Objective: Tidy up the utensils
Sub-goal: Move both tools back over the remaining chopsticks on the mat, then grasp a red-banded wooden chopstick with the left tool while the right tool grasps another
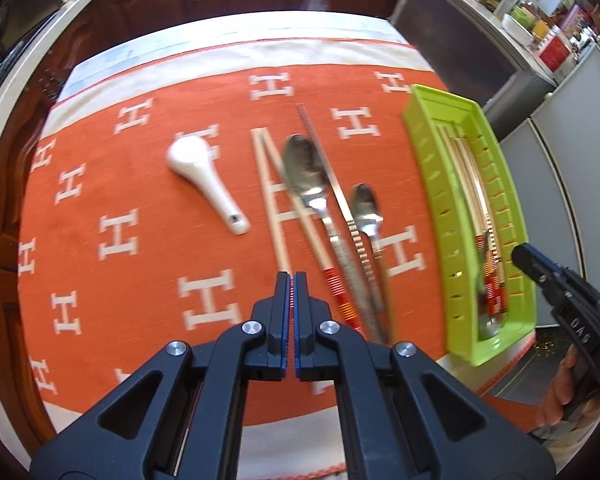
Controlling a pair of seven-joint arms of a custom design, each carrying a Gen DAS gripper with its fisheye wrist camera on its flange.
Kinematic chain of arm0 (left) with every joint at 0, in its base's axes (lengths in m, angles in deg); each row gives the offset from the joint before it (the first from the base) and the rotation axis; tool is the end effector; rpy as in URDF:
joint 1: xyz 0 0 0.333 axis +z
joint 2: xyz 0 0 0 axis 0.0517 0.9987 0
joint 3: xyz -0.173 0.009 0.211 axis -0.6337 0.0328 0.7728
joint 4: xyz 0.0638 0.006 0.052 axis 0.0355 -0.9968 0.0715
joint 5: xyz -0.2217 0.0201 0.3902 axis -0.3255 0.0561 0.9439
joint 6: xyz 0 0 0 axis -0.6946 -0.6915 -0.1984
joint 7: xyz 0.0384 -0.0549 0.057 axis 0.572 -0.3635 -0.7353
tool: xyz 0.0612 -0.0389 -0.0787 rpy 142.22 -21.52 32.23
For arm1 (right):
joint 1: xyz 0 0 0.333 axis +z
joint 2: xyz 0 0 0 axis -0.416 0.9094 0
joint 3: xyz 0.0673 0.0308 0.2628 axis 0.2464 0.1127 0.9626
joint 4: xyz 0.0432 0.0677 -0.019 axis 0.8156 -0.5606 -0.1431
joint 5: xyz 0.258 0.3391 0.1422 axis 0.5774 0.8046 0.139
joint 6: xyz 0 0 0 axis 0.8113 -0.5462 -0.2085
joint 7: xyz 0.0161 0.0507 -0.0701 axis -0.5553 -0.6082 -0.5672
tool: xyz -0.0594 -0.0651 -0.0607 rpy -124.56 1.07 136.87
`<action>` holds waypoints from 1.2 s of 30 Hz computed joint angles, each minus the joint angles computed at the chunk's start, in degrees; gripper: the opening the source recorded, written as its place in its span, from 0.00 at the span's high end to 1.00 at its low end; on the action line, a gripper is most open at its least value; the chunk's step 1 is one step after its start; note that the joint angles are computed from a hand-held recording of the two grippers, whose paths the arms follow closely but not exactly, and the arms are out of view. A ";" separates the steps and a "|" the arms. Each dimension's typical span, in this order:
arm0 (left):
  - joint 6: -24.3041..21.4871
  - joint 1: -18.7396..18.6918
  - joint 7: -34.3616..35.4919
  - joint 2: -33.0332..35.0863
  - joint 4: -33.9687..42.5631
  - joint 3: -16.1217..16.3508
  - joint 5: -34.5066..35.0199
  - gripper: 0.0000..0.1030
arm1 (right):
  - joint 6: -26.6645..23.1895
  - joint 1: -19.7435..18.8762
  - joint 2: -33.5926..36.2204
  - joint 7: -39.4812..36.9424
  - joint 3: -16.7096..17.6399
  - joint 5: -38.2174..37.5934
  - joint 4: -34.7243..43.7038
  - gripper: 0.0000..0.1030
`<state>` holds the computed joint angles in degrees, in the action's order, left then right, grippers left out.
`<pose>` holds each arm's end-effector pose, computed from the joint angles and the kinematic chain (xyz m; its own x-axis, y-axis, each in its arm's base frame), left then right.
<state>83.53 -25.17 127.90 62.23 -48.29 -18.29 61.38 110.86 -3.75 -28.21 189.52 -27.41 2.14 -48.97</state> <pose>0.5956 -0.4411 0.5539 -0.0848 -0.9932 0.0804 -0.9437 0.0542 -0.3262 0.5427 0.2601 0.5413 0.0228 -0.9505 -0.3098 -0.8814 0.1272 -0.4549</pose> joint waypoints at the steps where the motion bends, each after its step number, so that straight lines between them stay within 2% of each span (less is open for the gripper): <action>1: 0.40 0.36 -0.11 -1.10 -1.57 0.09 -0.23 1.00 | -0.19 0.27 0.69 -0.25 0.23 0.07 0.93 0.89; 6: 2.33 2.18 -0.59 -4.10 -6.92 -0.36 -2.08 1.00 | -1.09 1.58 4.10 -2.57 1.18 1.24 5.59 0.89; 9: 3.73 2.90 -0.52 -4.17 -8.63 -0.77 -3.55 0.92 | -1.72 2.34 6.79 -3.59 2.08 1.36 8.88 0.89; 11: 4.98 3.12 -0.55 -4.01 -9.62 -0.94 -4.17 0.84 | -2.21 2.82 8.47 -4.58 2.57 1.76 10.83 0.89; 14: 6.37 2.89 -0.85 -3.07 -9.87 -1.01 -4.13 0.81 | -3.08 3.41 10.61 -6.11 3.24 2.27 13.15 0.89; 26: 5.15 -1.14 -2.89 2.91 -4.49 0.88 2.51 0.81 | -4.61 3.84 13.48 -9.60 4.01 4.15 14.98 0.89; 27: 5.42 -1.43 -3.15 2.89 -4.64 1.02 3.18 0.82 | -4.78 3.87 13.67 -10.07 4.07 4.57 15.06 0.89; 30: 7.16 -1.18 -3.76 2.02 -6.26 1.12 3.50 0.96 | -5.58 3.82 15.00 -11.91 4.23 5.87 16.14 0.89; 36: 11.82 1.27 -5.02 -1.76 -12.00 0.38 0.04 0.96 | -5.72 4.16 17.79 -15.56 5.10 8.33 17.88 0.89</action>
<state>95.35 -23.90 122.87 60.47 -60.29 -17.91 61.42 105.14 0.41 -10.42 173.97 -22.31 10.47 -31.10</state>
